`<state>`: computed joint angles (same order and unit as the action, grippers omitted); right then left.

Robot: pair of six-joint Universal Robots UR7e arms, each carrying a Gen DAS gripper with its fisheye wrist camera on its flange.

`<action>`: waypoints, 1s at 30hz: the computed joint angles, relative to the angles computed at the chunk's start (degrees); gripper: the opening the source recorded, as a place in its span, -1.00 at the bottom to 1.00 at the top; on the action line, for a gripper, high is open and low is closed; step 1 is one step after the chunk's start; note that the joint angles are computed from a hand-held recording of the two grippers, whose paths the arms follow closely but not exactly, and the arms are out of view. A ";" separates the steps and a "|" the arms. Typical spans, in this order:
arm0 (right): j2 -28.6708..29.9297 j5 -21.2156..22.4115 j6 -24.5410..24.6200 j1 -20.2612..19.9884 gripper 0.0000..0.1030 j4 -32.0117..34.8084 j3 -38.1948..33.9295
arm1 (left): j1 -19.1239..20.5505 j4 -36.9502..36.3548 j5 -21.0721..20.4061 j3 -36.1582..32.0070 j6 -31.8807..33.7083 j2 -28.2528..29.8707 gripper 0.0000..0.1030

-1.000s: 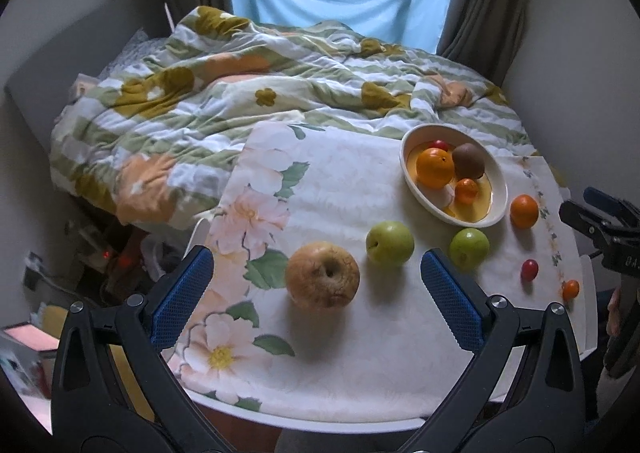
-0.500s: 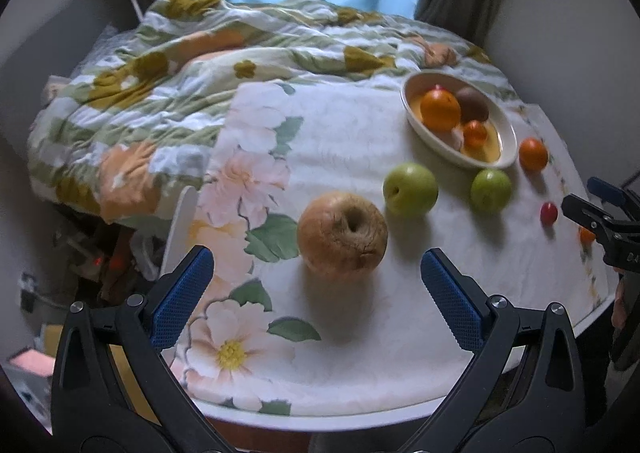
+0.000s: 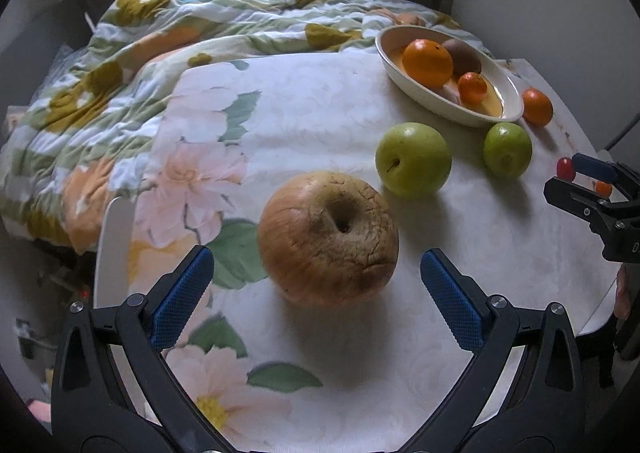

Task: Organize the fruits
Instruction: 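Grasp the large brown pear with the left tool while the right tool grasps the large green apple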

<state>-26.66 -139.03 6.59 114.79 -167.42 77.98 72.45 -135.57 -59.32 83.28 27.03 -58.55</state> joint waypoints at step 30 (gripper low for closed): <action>4.17 1.64 0.97 -2.25 0.77 6.92 -8.52 | 0.77 5.05 0.58 -2.33 -1.01 1.34 0.56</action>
<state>-22.50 -137.38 7.56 112.55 -160.50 69.47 73.21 -130.51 -58.74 80.95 26.02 -57.21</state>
